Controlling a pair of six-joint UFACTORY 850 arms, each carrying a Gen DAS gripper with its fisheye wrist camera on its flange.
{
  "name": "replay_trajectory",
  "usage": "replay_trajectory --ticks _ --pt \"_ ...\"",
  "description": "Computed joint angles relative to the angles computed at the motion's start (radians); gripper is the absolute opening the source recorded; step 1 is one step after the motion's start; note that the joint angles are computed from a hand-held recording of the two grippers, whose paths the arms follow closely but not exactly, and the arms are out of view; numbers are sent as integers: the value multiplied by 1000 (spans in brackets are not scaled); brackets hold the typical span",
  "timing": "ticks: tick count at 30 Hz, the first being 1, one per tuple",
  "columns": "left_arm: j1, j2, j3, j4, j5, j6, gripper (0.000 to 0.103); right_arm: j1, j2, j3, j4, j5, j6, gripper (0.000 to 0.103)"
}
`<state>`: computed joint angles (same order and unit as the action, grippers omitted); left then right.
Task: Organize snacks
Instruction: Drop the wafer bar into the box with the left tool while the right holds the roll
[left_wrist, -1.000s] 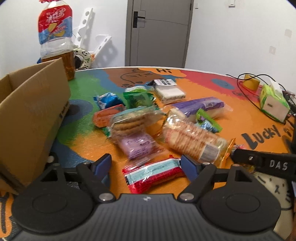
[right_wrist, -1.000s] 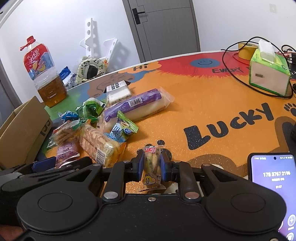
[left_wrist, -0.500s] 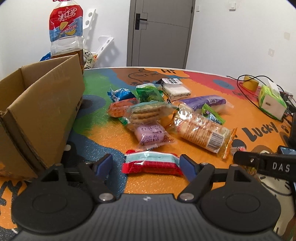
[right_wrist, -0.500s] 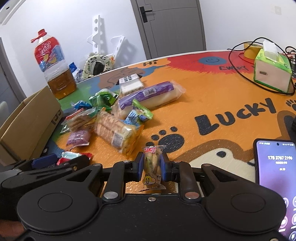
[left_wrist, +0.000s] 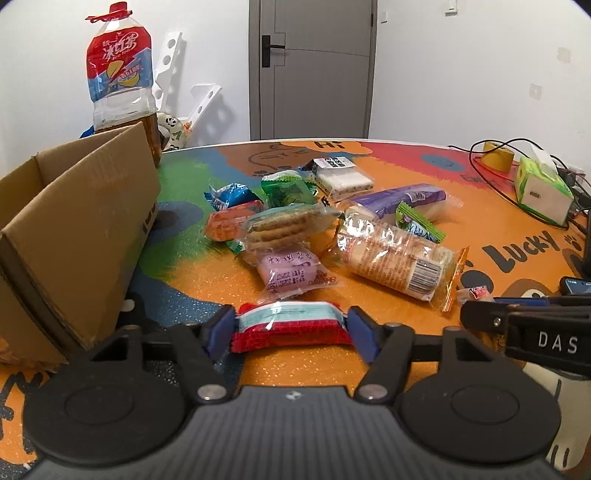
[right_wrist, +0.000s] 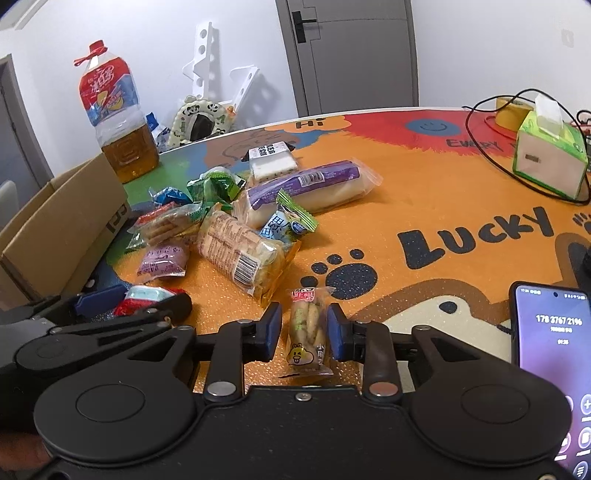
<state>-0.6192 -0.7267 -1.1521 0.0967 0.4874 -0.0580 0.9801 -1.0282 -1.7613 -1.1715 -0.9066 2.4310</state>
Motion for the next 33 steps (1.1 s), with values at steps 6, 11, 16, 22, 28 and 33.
replay_trajectory --ticks 6,11,16,22,28,33 --pt "17 16 15 78 9 -82 46 3 21 32 -43 23 52 21" --pt "28 51 47 115 41 -116 46 11 33 35 -71 10 69 20" --pt "42 89 73 135 63 -148 46 18 41 27 -107 -11 77 20" --pt "65 138 101 142 92 -168 46 17 35 -8 -151 -20 64 20" --pt "91 181 125 128 113 -165 46 15 19 -62 -196 -24 39 20" --pt "116 204 134 117 124 -169 46 9 -8 -127 -222 -12 7 20"
